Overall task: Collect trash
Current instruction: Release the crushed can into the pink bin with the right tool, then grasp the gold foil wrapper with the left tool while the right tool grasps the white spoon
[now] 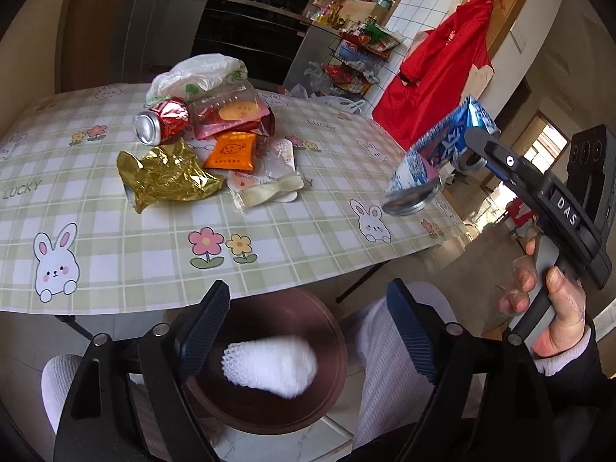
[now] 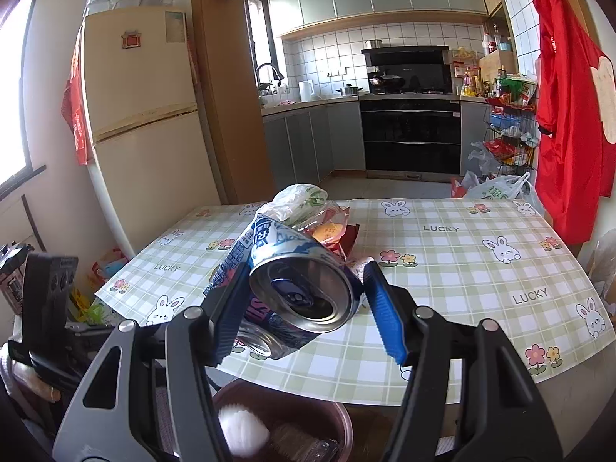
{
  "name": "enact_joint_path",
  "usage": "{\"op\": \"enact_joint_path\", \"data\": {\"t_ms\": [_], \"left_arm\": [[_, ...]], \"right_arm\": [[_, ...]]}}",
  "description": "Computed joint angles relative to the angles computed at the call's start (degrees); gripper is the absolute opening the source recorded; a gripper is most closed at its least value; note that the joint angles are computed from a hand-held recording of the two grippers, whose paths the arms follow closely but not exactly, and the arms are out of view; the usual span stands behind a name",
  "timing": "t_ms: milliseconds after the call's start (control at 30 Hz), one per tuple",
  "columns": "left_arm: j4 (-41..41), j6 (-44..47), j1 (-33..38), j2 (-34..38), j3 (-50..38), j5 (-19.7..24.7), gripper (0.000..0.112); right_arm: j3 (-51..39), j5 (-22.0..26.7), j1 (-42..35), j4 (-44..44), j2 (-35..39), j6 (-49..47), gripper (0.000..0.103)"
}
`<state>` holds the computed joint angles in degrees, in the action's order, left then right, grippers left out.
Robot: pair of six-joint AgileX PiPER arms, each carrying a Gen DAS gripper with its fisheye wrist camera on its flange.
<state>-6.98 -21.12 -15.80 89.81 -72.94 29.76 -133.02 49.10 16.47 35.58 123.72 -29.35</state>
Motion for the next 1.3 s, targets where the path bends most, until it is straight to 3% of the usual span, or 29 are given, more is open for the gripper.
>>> {"op": "enact_joint_path", "data": {"t_ms": [133,333,433,667,767,833,1033,1300], "left_arm": [[14.93,-15.53,0.10,-3.85,2.00,-1.44,0.096],[35.54,-38.32,1.39,-8.94,5.13,0.21,0.097],[40.72,-44.83,2.40,-11.34,7.13,0.90,0.097],[38.65,-46.65,5.65,-12.70,9.50,1.89,0.097],[38.50,-47.46,6.00,-12.74,10.23,1.36,0.097],[39.00,-47.78,6.02,-13.11,10.81,0.94,0.097],[40.39,-49.08,5.49,-12.90,10.93,1.10,0.097],[39.61,-48.25,5.95,-12.53,11.31,0.52,0.097]], "right_arm": [[2.22,0.20,0.73,-0.02,-1.20,-1.87,0.061],[1.16,3.31,2.04,-0.23,-0.28,-2.53,0.061],[0.95,4.85,3.16,-0.41,0.05,-3.25,0.061],[-0.99,9.40,5.56,-0.70,1.49,-5.00,0.063],[-1.43,10.30,6.16,-0.45,1.75,-5.22,0.074],[-1.96,11.05,6.37,-0.09,2.03,-5.22,0.075],[0.90,7.00,6.96,-3.00,0.42,-3.73,0.094],[1.49,4.41,6.78,-8.31,0.44,1.45,0.097]]}}
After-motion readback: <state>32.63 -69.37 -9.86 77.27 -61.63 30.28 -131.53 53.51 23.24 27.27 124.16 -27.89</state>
